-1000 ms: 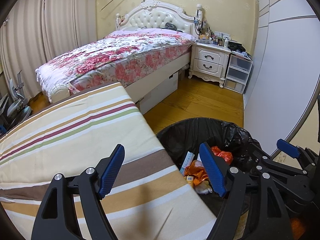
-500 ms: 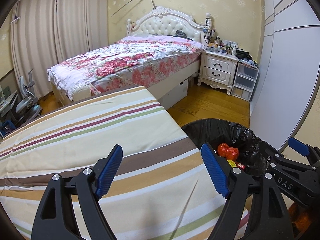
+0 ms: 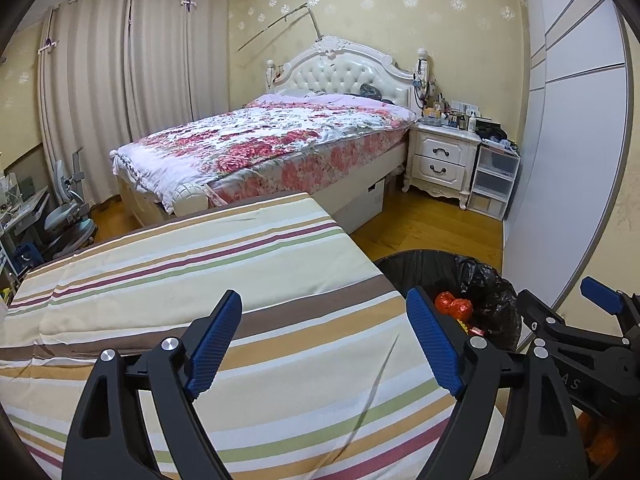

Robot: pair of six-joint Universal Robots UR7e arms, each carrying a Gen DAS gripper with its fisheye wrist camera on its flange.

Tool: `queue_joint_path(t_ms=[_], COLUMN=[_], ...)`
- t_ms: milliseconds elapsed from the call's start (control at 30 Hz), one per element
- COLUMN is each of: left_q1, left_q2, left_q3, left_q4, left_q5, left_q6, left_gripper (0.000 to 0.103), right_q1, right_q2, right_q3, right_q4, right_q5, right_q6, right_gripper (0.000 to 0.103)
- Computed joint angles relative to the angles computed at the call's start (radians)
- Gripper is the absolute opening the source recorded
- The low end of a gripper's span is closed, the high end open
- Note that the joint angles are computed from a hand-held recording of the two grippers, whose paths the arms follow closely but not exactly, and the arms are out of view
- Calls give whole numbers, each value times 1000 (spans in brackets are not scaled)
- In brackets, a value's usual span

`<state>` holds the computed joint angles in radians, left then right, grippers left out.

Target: Collect trash

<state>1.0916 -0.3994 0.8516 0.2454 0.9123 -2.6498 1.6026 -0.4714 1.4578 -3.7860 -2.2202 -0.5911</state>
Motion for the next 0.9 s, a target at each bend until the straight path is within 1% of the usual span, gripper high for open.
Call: queue_joint_path(t_ms=[300,533,900], left_q1=[-10,-9,-9], left_q2=[-76,-103,-112], left_q3=[132,169,185], left_q4=[-83,-112,-121], left_q5=[-6,-10,-6], left_q6=[7,7,7], left_gripper=[82,82,82], right_q1=[20,32,37], right_q2=[-19,-20,-21], right_q3=[59,78,81], right_q4=[-58,-86,-89], right_q5=[15,22,22], right_q6=[-9,-22,-22], right_gripper=[92,92,92])
